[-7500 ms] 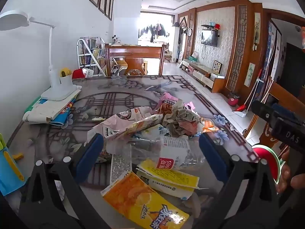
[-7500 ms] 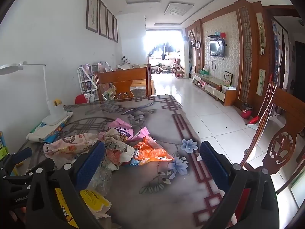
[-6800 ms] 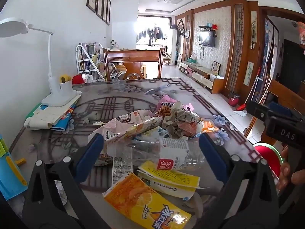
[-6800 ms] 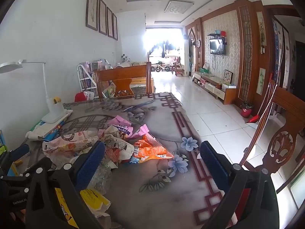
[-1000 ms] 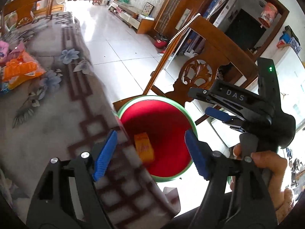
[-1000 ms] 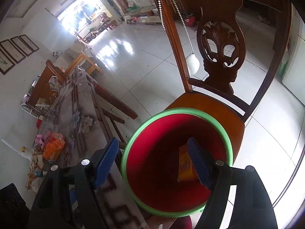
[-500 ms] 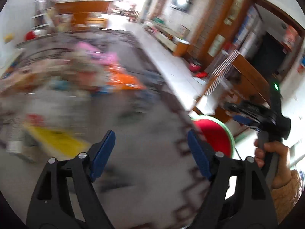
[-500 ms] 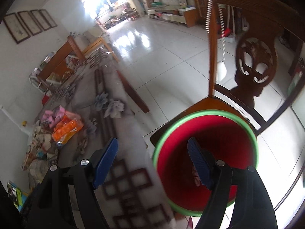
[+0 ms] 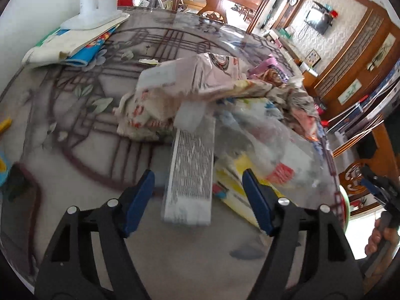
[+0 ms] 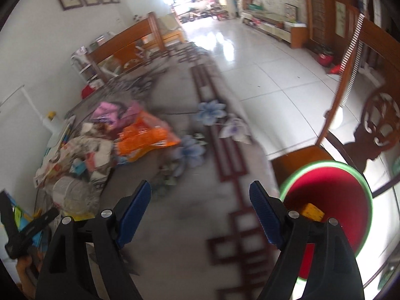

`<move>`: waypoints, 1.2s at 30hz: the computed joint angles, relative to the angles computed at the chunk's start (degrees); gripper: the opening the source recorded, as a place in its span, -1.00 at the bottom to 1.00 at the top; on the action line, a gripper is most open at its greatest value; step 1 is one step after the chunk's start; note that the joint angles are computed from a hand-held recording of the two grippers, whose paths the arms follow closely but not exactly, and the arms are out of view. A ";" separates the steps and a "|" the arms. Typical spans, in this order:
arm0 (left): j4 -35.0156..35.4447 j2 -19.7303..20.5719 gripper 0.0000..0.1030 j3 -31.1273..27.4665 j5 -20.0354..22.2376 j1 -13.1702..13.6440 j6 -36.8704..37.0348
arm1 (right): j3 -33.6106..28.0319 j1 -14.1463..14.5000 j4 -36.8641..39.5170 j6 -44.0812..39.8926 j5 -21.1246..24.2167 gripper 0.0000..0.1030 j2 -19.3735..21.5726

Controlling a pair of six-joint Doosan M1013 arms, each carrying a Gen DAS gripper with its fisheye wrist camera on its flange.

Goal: Collect trash
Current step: 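Return to the table and grasp the white milk carton with the left tool, then grasp the clear water bottle with the right tool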

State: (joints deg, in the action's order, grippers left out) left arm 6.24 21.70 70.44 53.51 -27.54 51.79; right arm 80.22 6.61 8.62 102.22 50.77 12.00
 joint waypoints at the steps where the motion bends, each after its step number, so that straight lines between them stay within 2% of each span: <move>1: -0.57 0.78 0.36 -1.05 0.86 0.22 1.17 | -0.28 0.47 0.34 -0.80 -0.17 0.51 0.22; 3: -0.82 1.60 0.36 -1.87 1.47 0.60 2.82 | -0.58 1.23 1.28 -2.72 -0.56 0.51 0.47; 5: -1.24 2.24 0.14 -2.34 2.25 0.95 3.39 | -0.79 1.85 2.24 -4.65 -1.07 0.51 0.65; 6: -2.53 2.41 -0.10 -2.31 2.38 1.25 3.83 | -0.98 2.29 2.70 -5.90 -1.32 0.51 0.81; 7: -3.55 2.43 -0.22 -2.04 2.53 1.54 3.49 | -1.11 2.62 3.19 -7.09 -1.52 0.51 0.91; 10: -4.96 1.63 -0.23 -0.77 1.05 1.88 3.27 | -1.02 3.18 5.85 -11.09 -2.24 0.51 0.89; 14: -3.14 0.10 -0.24 1.38 -0.04 1.35 -0.07 | -1.31 3.61 10.29 -16.51 -1.97 0.51 1.10; 16: -2.75 -1.06 -0.24 3.32 -1.50 1.09 -2.33 | -2.34 4.16 12.00 -19.66 -1.00 0.51 1.78; 18: -2.87 -1.00 -0.24 2.98 -0.85 1.07 -2.34 | -3.89 4.84 13.03 -22.41 0.46 0.51 2.77; 21: -5.07 -1.38 -0.24 3.62 -2.14 1.62 -2.11 | -7.24 6.06 14.52 -27.30 5.60 0.51 5.12; 28: -8.85 -2.27 -0.23 5.12 -4.36 2.76 -2.04 | -20.57 10.36 9.02 -31.24 20.99 0.51 14.04; 33: -10.73 -2.65 -0.23 5.84 -5.35 3.34 -1.29 | -27.30 11.75 4.57 -28.95 28.78 0.58 18.96; 36: -12.31 -2.93 -0.23 6.35 -6.12 3.53 -0.88 | -26.82 11.87 4.17 -29.04 29.84 0.42 18.91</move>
